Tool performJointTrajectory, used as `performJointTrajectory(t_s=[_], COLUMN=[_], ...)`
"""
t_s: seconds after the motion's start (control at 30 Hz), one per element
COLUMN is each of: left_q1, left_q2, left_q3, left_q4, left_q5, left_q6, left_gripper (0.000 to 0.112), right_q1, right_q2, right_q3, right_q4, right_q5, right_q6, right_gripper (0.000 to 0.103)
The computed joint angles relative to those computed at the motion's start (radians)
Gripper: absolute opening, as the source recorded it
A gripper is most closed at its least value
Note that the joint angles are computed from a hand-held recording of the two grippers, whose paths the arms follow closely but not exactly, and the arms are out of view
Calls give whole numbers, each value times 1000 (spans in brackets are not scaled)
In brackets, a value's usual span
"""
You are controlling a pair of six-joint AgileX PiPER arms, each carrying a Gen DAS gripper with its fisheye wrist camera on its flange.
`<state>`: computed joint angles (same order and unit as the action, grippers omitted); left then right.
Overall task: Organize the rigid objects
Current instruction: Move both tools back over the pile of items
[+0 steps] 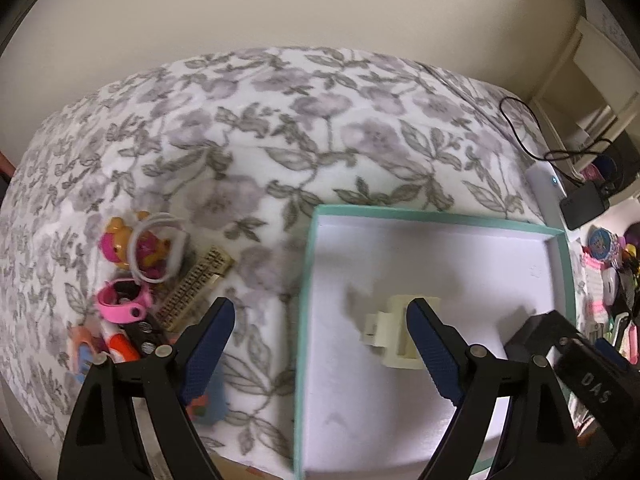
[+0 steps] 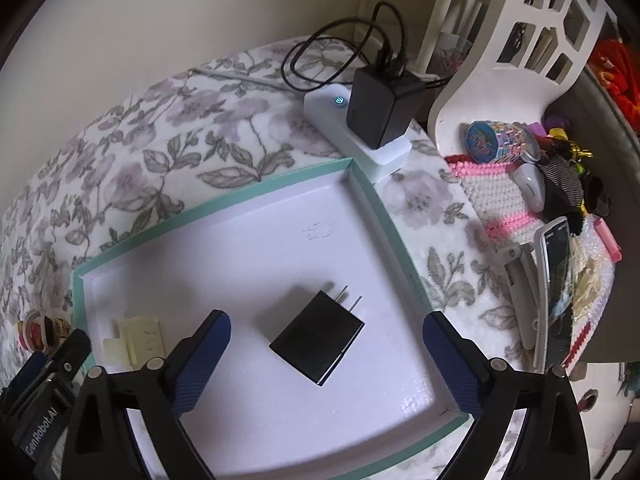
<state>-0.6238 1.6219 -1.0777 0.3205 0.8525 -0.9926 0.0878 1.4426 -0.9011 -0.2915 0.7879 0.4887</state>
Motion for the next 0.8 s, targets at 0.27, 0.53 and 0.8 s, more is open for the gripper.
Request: performJointTrajectory(t_s=[0.27,0.53,0.8], left_q1=[50,153,293], left_q2=[-100,-310,-518], left_q3=[29,70,205], left_q4=[61,190,176], left_q5=[94,262,302], left_q6=[-3,-69,-38], left_gripper=[88,89,89], right_q1=[54,170,450], right_q2=[-39,-109,-119], right_q3=[-27,-64,-93], right_q4=[-11,54,7], right_q5=[45,44,51], right_q6=[28,7,130], right_gripper=[99,99,99])
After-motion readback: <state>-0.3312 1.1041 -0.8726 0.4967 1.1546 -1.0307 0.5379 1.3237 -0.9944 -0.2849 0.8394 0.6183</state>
